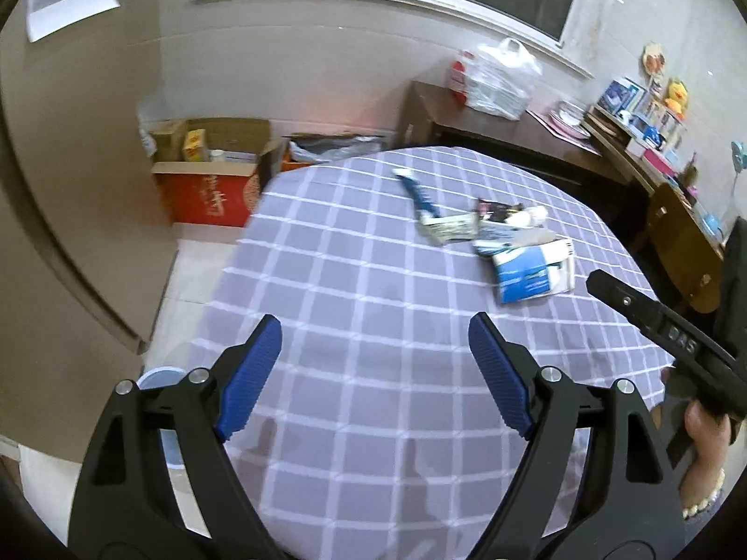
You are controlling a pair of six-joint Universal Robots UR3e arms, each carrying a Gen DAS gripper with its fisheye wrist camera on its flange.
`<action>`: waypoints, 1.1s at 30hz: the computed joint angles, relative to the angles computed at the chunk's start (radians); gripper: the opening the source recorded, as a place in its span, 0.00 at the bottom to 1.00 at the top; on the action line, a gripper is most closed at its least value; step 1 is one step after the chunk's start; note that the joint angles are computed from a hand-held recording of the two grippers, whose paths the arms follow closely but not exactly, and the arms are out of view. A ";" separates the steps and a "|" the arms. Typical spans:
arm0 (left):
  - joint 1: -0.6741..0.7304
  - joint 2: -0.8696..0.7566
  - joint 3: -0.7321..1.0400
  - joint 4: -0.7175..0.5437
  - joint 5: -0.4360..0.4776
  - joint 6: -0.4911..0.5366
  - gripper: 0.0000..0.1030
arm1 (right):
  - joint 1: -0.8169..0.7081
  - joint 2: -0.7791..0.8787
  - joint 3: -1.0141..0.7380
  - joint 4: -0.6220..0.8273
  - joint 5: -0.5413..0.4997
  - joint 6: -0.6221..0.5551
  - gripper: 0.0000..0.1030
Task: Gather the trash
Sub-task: 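Move both tools back toward the table, then grasp the blue-and-white box with the right gripper while left grasps the blue toothpaste tube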
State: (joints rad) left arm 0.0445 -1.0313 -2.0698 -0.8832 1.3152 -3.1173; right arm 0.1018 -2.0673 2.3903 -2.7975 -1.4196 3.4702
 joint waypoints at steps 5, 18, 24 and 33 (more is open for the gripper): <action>-0.130 -0.211 0.092 0.116 0.075 -0.100 0.79 | -0.237 0.024 0.054 -0.004 0.213 -0.110 0.79; -0.141 -0.332 0.117 0.182 0.096 -0.141 0.79 | -0.349 0.235 0.006 -0.043 0.481 -0.241 0.81; -0.158 -0.343 0.125 0.177 0.105 -0.152 0.79 | -0.370 0.242 -0.002 0.032 0.558 -0.291 0.42; -0.148 -0.294 0.101 0.157 0.100 -0.137 0.79 | -0.421 0.143 0.048 0.200 0.750 -0.373 0.14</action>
State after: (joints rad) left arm -0.1034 -1.3252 -1.9685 -0.7264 1.4156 -3.2544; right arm -0.3194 -1.9244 2.4378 -2.5977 -0.6697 3.0969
